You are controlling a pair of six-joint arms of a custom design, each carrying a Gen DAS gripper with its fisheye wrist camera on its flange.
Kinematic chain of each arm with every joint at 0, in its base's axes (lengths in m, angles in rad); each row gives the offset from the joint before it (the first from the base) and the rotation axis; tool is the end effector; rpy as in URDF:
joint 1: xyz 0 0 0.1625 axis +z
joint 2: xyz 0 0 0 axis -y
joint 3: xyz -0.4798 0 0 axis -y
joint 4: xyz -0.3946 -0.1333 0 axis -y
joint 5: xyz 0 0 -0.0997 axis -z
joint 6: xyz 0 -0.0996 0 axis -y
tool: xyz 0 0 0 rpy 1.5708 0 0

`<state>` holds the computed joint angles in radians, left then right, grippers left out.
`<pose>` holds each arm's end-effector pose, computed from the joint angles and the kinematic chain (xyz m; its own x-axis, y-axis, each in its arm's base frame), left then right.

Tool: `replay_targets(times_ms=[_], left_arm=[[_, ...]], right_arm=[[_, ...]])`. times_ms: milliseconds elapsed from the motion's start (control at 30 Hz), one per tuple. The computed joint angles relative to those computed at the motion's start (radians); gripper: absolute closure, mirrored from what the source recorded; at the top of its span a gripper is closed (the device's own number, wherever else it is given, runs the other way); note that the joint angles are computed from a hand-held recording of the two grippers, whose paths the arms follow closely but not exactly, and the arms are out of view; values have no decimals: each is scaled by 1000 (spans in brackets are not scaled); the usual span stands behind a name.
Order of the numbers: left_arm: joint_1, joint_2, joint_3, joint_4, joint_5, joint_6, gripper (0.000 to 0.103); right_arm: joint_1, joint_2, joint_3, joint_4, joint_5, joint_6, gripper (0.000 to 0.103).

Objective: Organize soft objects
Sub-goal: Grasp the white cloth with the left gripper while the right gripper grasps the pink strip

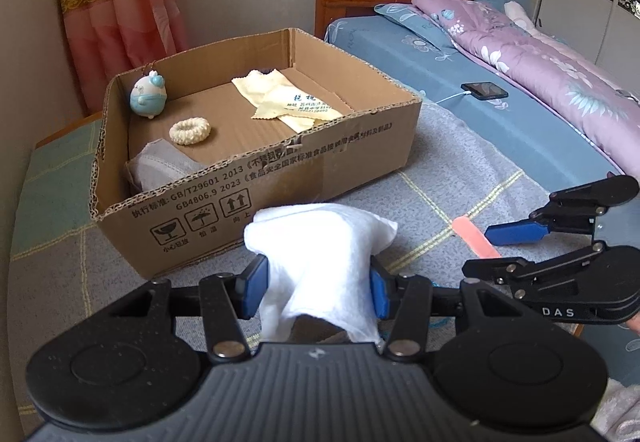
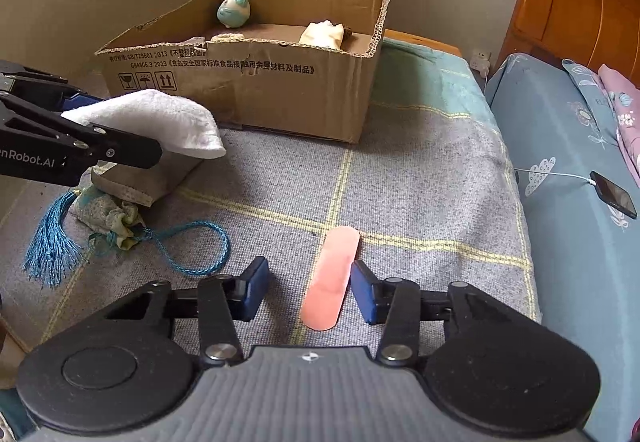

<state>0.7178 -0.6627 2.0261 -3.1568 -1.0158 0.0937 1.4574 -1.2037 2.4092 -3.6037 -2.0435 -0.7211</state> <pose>-0.3112 -0.5184 0.0110 -0.5751 0.6212 -0.5323 0.7919 0.5859 -0.1717 0.0369 -0.4530 0.2551 -0.6865 -0.1182 0.7175 -0.5015 0.7914 -0.3495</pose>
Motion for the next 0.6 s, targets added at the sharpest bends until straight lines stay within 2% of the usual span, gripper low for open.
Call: replay_targets(times_ms=[67,233,300,367,600], left_arm=[[0,0,1,-3,-1,2,53],[-1,1,4,-13,-3,2,53],[-1,0,5,-15,-4,5,53],[-2,-1,5,-18,-4,6,53],[-10,-13,15,-37,-9,20,53]], right_arm=[[-4,0,-2,-2,9,-3,63],[-8,7,-16,5,25,-9,66],[-6,13,-19,-3,21,-8,75],[-4,16,-19,-11,12,-3,80],[-2,-2,-8,-16,19,3,81]])
